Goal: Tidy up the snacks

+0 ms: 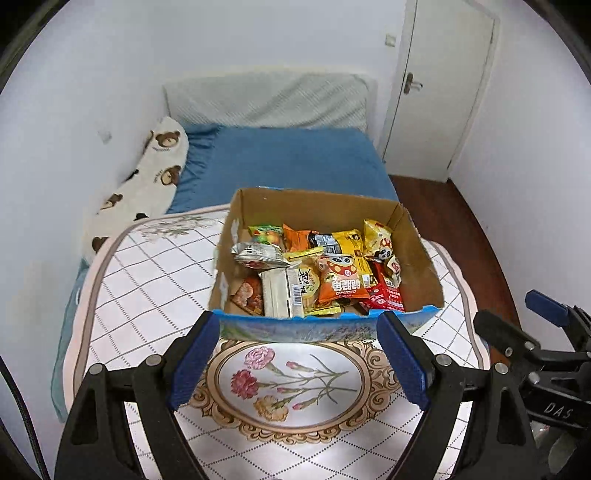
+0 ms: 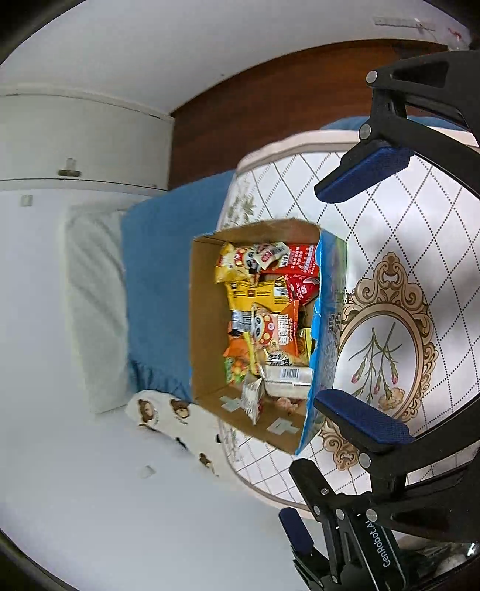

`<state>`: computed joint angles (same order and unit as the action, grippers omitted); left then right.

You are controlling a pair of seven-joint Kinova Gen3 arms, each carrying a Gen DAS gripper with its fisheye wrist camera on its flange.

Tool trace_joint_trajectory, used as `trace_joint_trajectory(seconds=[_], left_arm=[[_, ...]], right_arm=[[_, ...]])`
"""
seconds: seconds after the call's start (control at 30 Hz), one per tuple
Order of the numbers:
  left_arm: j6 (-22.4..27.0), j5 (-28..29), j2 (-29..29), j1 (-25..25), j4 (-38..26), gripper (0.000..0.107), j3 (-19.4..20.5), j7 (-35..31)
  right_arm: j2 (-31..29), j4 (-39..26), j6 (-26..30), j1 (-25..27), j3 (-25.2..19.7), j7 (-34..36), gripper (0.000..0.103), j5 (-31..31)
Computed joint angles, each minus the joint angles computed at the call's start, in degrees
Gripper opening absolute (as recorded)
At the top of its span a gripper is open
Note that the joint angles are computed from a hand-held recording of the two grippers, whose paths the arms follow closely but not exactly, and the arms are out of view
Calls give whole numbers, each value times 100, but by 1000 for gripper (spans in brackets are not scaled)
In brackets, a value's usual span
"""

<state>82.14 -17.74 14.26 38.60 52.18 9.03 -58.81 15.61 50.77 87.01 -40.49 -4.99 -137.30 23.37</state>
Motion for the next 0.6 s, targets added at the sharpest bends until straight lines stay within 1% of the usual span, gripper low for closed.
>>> trace_joint_trajectory(seconds=[0.1, 0.2, 0.37, 0.6], left_arm=[[-11, -249, -231, 154, 230, 87, 21, 174], [-26, -496, -485, 247, 444, 87, 127, 363], [63, -838, -793, 335, 679, 87, 414, 601], [169, -1047, -1056, 338, 856, 87, 729, 825]], right_arm=[[-164, 35, 194, -366, -35, -224, 103, 434], [-296, 53, 399, -673, -132, -420, 103, 828], [-440, -8, 728, -979, -339, -638, 103, 1143], [-477, -193, 1160, -1454, -483, -759, 103, 1678]])
